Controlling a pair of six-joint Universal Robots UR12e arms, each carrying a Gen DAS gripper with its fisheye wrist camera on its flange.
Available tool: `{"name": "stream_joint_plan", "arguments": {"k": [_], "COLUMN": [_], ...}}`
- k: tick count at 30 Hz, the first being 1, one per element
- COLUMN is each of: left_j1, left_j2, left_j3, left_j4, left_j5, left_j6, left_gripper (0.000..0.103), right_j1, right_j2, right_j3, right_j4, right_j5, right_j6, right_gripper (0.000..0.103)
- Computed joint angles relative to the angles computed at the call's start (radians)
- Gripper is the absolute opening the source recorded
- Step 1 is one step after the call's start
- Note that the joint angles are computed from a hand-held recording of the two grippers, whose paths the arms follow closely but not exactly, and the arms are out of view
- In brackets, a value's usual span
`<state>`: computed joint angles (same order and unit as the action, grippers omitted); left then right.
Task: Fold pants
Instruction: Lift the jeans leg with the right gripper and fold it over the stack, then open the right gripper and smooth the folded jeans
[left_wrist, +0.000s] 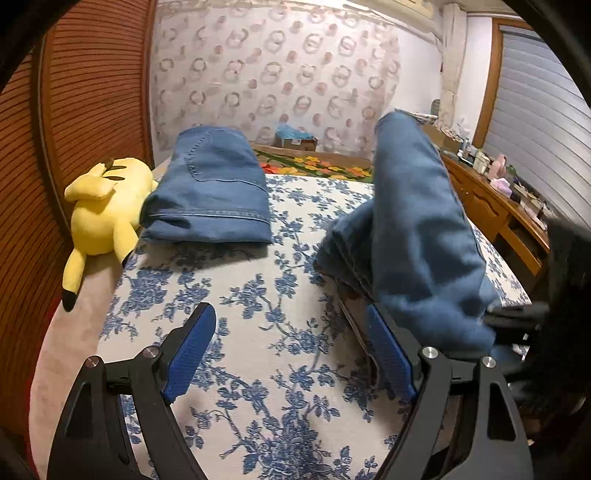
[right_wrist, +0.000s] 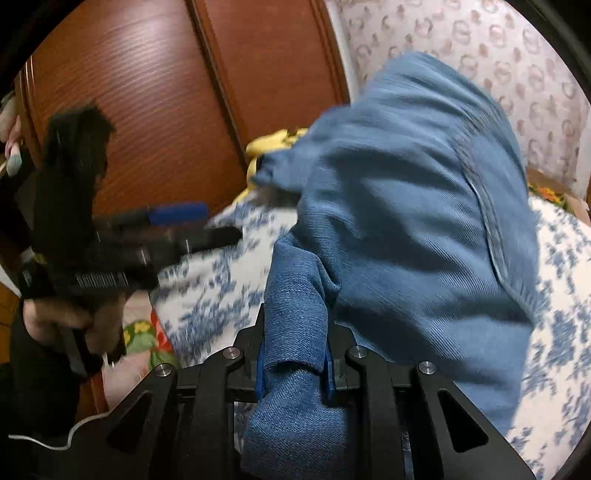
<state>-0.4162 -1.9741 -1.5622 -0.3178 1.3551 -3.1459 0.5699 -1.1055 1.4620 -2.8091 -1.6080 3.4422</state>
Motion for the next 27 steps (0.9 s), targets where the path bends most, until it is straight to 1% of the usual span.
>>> {"name": "stream_joint_plan", "arguments": {"k": [4, 6, 7, 8, 12, 15, 19, 22, 24, 27], "left_j1": [0.002, 0.001, 0.0, -0.002, -0.007, -0.014, -0.031, -0.046, -0.052, -0.063], "left_j2": [0.002, 0.002, 0.003, 0.003, 0.005, 0.004, -0.006, -0.016, -0.027, -0.038], "left_j3": [0.0, 0.002, 0.002, 0.003, 0.007, 0.012, 0.035, 0.05, 0.06, 0.068], "left_j4": [0.009, 0.014, 0.016, 0.018, 0.031, 0.038, 0.031, 0.019, -0.003, -0.043], "left_j5": [0.006, 0.007, 0.008, 0.007, -0.001, -0.015, -0.037, -0.058, -0.078, -0.056], "left_j6": [0.0, 0.003, 0.004, 0.006, 0.016, 0.027, 0.047, 0.072, 0.093, 0.118], "left_gripper": [0.084, 0.084, 0.084, 0.084, 0.084, 0.084, 0.084, 0.084, 0.084, 0.084], "right_j1": [-0.006, -0.008, -0.008, -0.003, 0.011, 0.012, 0.0, -0.014, -0.032, -0.056], "right_j2": [-0.004, -0.015, -0.025, -0.037, -0.093, -0.13, -0.161, -0.153, -0.139, -0.096], "right_j3": [0.0, 0.004, 0.011, 0.02, 0.067, 0.104, 0.132, 0.121, 0.103, 0.055], "right_j4": [0.022, 0.026, 0.029, 0.029, -0.007, -0.05, -0.052, -0.036, -0.019, -0.001], "right_j5": [-0.008, -0.011, -0.01, -0.018, -0.071, -0.144, -0.258, -0.343, -0.358, -0.349], "right_j6": [-0.012, -0.005, -0.004, -0.005, -0.022, -0.031, -0.015, -0.019, -0.017, -0.026], "right_gripper": [0.027, 0.037, 0.039, 0.044, 0.047, 0.048, 0.048, 0.048, 0.048, 0.048]}}
